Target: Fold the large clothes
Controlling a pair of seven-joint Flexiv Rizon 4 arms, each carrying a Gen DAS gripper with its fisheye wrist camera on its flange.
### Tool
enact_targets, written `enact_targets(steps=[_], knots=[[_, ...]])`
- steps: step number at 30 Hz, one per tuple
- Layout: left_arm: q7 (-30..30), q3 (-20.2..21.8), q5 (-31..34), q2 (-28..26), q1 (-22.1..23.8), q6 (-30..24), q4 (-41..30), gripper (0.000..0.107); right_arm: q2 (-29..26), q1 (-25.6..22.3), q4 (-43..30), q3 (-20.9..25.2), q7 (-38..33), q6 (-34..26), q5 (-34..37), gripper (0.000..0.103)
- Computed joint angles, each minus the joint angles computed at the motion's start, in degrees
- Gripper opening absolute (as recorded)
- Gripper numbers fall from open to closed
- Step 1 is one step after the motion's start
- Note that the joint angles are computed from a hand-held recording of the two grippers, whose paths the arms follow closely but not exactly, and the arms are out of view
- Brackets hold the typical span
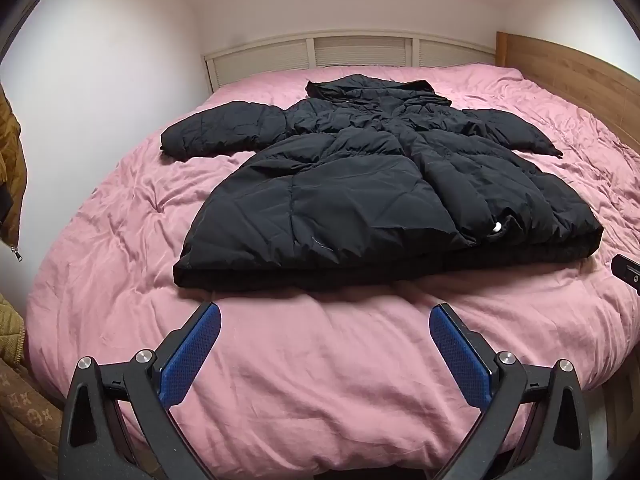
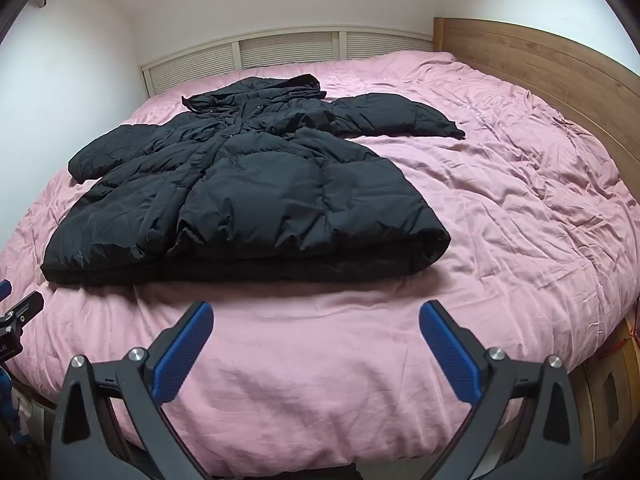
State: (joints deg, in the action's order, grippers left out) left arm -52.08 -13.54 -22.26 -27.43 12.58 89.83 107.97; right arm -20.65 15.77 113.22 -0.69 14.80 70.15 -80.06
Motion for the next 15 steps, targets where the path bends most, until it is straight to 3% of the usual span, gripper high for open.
enact_targets(steps=[6, 10, 11, 15], knots=[[0.05, -1.48, 0.06, -0.25, 0.99, 1.82, 1.22, 0.102, -0.06, -0.15, 0.00, -0.01, 0.76, 0.38, -0.69, 0.103], [-1.58, 0.39, 1.12, -0.74, -0.73, 1.25, 0.45, 0.102, -0.04, -0.19, 0.02, 0.05, 0.50, 0.38, -0.61, 0.103], [-1.15, -1.01, 0.92, -0.55, 0.46, 1.76, 1.13, 0.102, -0.03, -0.20, 0.03, 0.04, 0.53, 0.42, -0.68, 0.103], [-0.54, -1.61, 0.25, -0.02, 1.33, -0.32, 0.60, 0.102, -0.02, -0.19, 0.06, 0.08, 0.68, 0.32, -0.65, 0.103]])
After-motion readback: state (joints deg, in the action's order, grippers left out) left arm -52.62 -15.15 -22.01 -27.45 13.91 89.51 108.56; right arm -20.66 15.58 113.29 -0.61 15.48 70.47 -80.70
